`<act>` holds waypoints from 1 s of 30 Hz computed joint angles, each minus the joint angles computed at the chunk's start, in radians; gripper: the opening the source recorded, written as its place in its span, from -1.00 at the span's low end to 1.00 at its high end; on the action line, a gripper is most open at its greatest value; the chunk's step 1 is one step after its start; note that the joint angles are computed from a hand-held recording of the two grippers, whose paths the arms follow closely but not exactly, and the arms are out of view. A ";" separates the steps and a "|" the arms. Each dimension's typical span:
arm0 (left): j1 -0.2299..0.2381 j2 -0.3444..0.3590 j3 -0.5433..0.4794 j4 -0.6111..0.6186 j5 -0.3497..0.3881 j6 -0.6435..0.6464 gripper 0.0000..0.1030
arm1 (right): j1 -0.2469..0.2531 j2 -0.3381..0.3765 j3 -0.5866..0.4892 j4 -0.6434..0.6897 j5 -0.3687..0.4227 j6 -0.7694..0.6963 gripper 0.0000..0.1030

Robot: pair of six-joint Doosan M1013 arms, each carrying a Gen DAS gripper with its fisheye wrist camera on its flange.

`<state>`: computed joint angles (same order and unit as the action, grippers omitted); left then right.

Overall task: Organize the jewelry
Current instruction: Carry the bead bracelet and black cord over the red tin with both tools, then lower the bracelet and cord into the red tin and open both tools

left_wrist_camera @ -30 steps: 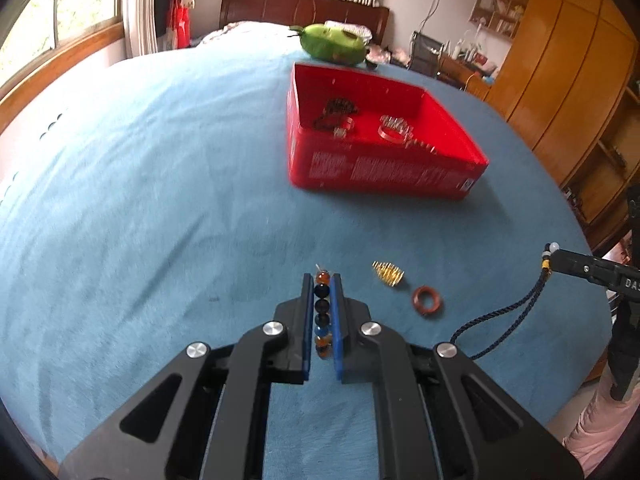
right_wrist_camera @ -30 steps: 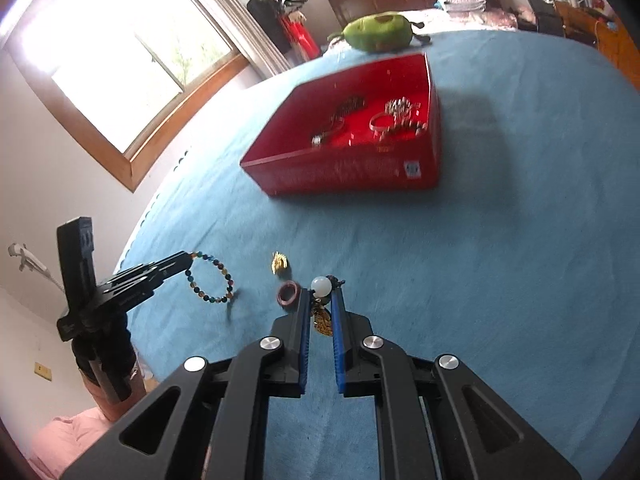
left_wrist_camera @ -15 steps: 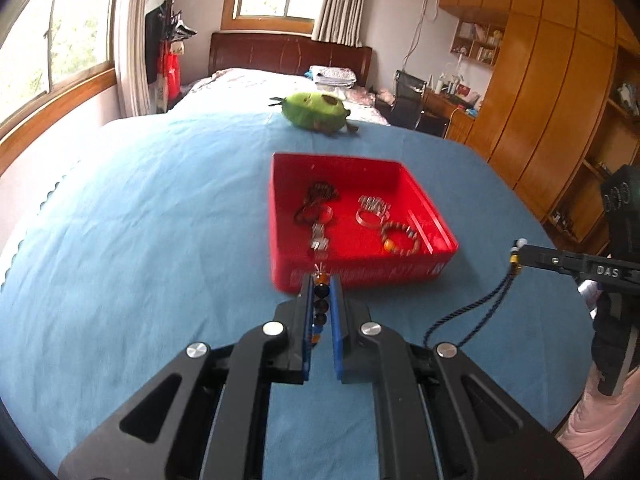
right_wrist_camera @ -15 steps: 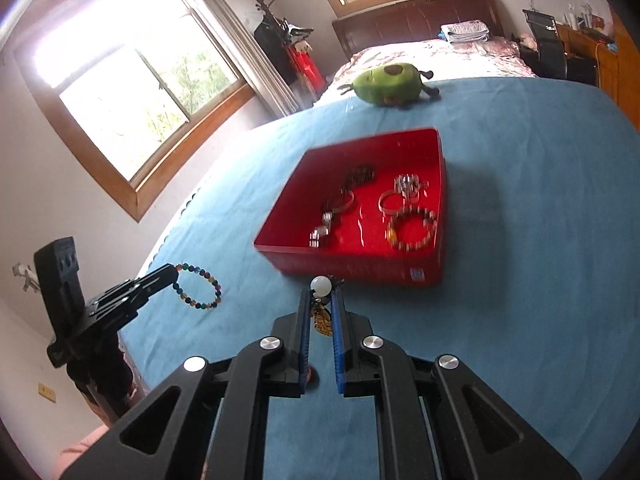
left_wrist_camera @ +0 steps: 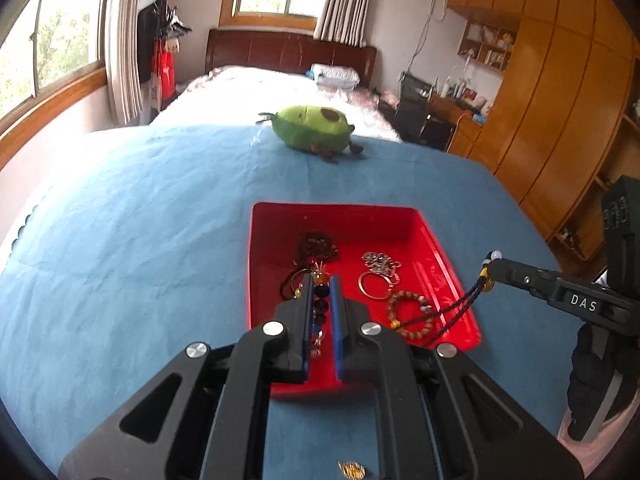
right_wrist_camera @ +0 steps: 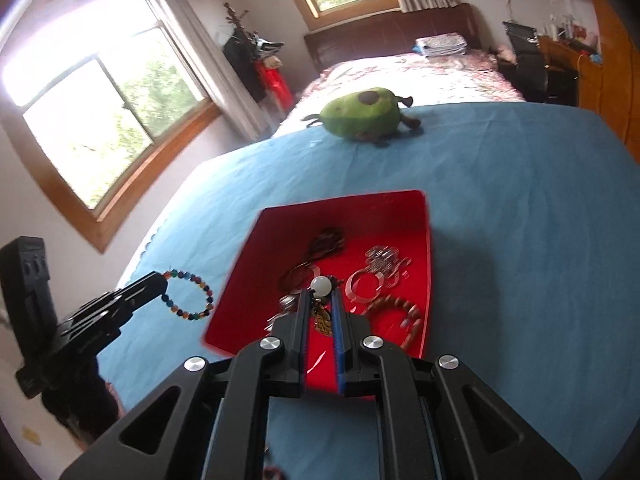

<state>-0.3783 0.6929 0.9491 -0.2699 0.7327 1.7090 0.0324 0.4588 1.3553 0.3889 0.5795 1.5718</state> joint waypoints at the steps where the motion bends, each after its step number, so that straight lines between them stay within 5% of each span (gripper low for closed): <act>1: -0.001 0.026 -0.035 0.010 0.026 -0.011 -0.88 | 0.000 0.019 -0.021 -0.012 0.015 0.011 -0.81; 13: -0.017 0.201 -0.277 0.115 0.201 -0.092 -0.88 | 0.004 0.129 -0.123 -0.107 0.108 0.078 -0.81; 26: -0.022 0.239 -0.322 0.147 0.256 -0.110 -0.87 | 0.025 0.149 -0.139 -0.194 0.146 0.123 -0.81; 30: -0.022 0.242 -0.330 0.146 0.259 -0.106 -0.82 | 0.032 0.146 -0.138 -0.236 0.143 0.147 -0.65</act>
<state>-0.4002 0.9345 0.6192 -0.1242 0.9919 1.6029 0.0642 0.6048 1.2171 0.1530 0.7222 1.7185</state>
